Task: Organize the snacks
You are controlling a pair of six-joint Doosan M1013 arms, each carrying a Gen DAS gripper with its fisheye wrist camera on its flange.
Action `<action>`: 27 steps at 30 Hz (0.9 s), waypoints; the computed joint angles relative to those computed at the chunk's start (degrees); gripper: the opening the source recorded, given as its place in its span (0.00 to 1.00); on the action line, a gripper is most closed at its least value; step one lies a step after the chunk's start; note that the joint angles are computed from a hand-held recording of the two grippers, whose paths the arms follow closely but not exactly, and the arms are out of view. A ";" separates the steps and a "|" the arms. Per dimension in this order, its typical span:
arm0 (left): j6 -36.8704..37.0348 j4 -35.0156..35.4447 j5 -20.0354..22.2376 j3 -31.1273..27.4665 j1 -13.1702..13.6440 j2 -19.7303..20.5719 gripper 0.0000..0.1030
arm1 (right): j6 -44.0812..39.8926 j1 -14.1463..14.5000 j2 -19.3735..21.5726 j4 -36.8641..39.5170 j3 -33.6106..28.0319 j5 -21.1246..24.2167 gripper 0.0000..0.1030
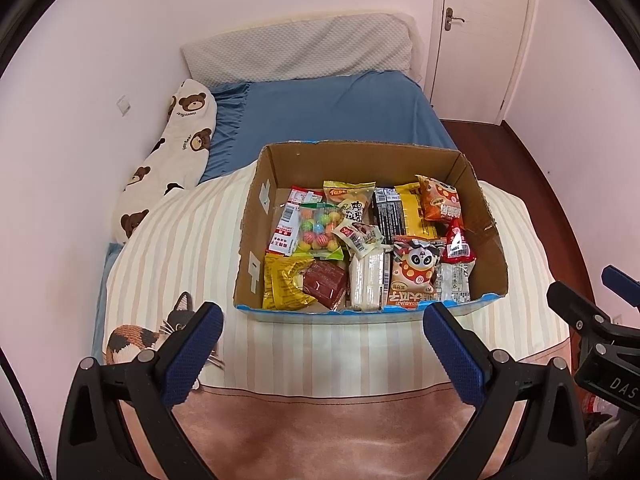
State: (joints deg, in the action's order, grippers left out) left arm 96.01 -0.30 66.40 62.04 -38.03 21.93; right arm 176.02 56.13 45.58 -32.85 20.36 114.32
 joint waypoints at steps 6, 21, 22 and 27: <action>0.01 -0.21 0.08 -0.31 0.08 -0.07 1.00 | -0.17 0.02 0.20 -0.23 -0.47 0.22 1.00; 0.24 -0.47 0.16 -0.48 0.10 -0.13 1.00 | -1.26 -0.14 1.20 -0.80 -2.97 1.04 1.00; 0.29 -0.50 0.22 -0.51 0.10 -0.12 1.00 | -1.59 -0.17 1.57 -0.92 -3.69 1.36 1.00; 0.39 -0.65 0.18 -0.46 0.11 -0.16 1.00 | -0.91 -0.05 1.09 -0.87 -2.78 0.92 1.00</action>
State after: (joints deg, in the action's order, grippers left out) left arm 96.40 -0.95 66.58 61.58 -37.92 21.77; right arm 175.10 56.08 46.67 -33.72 17.59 115.24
